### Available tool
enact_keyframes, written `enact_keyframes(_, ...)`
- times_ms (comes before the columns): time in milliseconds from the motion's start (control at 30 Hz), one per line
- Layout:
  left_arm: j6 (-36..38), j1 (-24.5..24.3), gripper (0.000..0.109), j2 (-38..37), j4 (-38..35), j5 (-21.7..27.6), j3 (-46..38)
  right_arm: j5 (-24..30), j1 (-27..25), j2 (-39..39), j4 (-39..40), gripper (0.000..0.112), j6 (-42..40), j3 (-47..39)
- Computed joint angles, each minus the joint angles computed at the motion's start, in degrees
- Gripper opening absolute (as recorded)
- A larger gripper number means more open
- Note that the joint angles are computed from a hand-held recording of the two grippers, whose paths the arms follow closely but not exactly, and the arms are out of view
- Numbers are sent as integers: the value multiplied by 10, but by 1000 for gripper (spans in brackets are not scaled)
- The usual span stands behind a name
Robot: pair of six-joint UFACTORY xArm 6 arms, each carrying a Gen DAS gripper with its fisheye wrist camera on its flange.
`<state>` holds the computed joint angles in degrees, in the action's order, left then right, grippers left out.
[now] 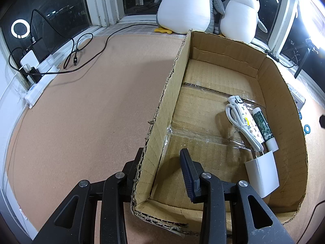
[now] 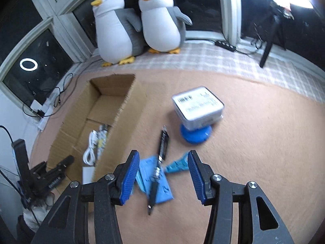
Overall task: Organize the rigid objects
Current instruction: 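Grasp the black pen with the right tool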
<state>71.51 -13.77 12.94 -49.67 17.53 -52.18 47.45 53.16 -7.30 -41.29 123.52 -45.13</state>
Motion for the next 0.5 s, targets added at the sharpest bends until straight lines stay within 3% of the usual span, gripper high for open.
enact_keyframes(133,0,0,37,0,0,0,0,-30,0,9,4,45,0,8)
enact_keyframes(267,0,0,37,0,0,1,0,-69,-10,36,12,29,-21,-2)
enact_keyframes(500,0,0,37,0,0,1,-1,-111,-29,76,43,21,-61,-16)
